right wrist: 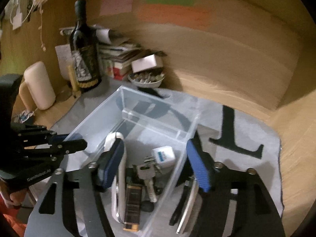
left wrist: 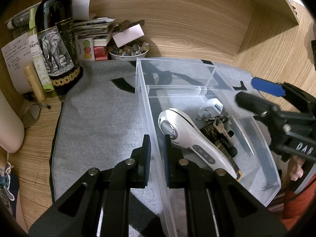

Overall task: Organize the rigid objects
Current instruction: 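Open the right gripper to drop the keys and return to the rug, then grasp the silver metal cylinder upright with the right gripper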

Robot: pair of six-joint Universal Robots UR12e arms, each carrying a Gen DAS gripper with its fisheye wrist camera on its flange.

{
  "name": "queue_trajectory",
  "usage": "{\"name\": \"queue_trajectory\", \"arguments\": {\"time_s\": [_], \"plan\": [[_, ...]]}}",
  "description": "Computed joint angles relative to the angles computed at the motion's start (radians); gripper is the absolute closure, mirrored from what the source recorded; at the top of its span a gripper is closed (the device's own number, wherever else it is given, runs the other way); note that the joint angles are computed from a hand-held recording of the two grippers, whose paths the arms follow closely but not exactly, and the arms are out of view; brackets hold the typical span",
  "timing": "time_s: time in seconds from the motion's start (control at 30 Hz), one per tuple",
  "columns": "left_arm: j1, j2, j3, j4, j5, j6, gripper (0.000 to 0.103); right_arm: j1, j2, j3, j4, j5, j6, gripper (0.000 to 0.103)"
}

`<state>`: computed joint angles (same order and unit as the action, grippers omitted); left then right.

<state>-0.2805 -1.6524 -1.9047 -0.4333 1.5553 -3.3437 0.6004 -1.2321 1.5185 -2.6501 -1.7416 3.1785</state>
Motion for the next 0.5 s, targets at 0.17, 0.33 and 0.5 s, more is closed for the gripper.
{"name": "queue_trajectory", "arguments": {"time_s": [0.17, 0.33, 0.5], "plan": [[0.001, 0.0, -0.001, 0.001, -0.001, 0.0, 0.093, -0.01, -0.023, 0.024, -0.011, -0.061, 0.033, 0.033], [0.001, 0.0, -0.001, 0.002, -0.001, -0.001, 0.093, -0.029, -0.049, 0.055, 0.005, -0.118, 0.097, 0.029], [-0.001, -0.001, -0.001, 0.004, 0.001, -0.002, 0.093, -0.048, -0.067, 0.085, 0.07, -0.141, 0.16, 0.029]]}}
